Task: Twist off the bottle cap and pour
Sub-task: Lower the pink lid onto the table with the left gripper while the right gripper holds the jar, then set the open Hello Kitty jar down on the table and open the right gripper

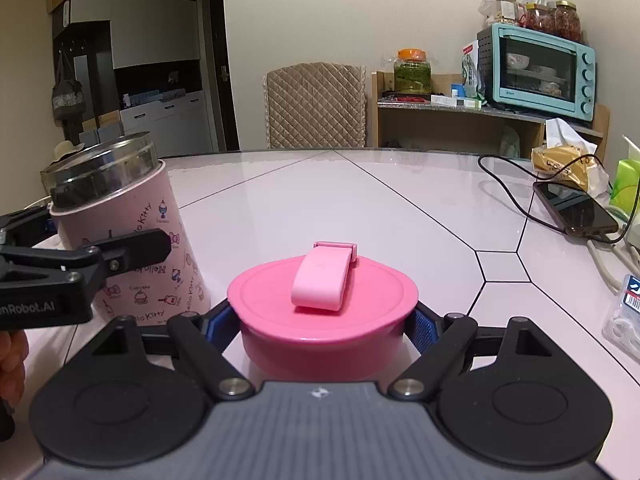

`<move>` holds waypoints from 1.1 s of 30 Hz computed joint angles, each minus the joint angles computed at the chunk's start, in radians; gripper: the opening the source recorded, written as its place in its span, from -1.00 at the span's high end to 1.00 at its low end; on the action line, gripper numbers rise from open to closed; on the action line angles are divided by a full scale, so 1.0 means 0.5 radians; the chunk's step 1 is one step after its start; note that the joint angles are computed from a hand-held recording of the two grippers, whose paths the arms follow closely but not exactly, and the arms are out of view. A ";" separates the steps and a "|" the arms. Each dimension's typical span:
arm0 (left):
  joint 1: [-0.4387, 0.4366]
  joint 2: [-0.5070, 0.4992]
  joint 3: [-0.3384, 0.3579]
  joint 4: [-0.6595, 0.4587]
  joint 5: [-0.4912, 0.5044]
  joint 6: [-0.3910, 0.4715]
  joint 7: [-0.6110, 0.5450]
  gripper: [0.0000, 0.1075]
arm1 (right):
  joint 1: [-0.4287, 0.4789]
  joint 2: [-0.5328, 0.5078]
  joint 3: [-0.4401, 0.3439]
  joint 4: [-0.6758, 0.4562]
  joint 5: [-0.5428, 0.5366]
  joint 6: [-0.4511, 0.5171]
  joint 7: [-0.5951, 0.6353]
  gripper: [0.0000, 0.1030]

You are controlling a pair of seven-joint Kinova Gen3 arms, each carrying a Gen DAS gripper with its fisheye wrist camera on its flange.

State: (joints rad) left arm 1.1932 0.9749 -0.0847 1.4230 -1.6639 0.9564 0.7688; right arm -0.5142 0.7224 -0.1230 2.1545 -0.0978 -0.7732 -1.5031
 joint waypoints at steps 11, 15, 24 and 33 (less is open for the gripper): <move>-0.006 -0.015 0.005 -0.017 0.047 -0.021 -0.067 -0.68 | 0.021 0.003 0.006 -0.056 0.019 0.108 0.006 -0.65; -0.006 -0.015 0.001 -0.033 0.076 -0.036 -0.129 -0.71 | 0.018 0.002 0.009 -0.060 0.014 0.118 0.009 -0.66; -0.003 -0.052 -0.003 0.008 0.085 -0.085 -0.152 -0.74 | 0.018 0.006 0.020 -0.095 0.022 0.184 0.030 -0.66; -0.008 -0.080 0.029 0.058 0.122 -0.118 -0.206 -0.80 | 0.012 -0.002 0.027 -0.107 0.014 0.233 0.049 -0.66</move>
State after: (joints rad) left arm 1.1891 0.9351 -0.0700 1.4522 -1.6030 0.8974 0.6657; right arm -0.5081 0.7215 -0.1095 2.1009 -0.0906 -0.6569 -1.4785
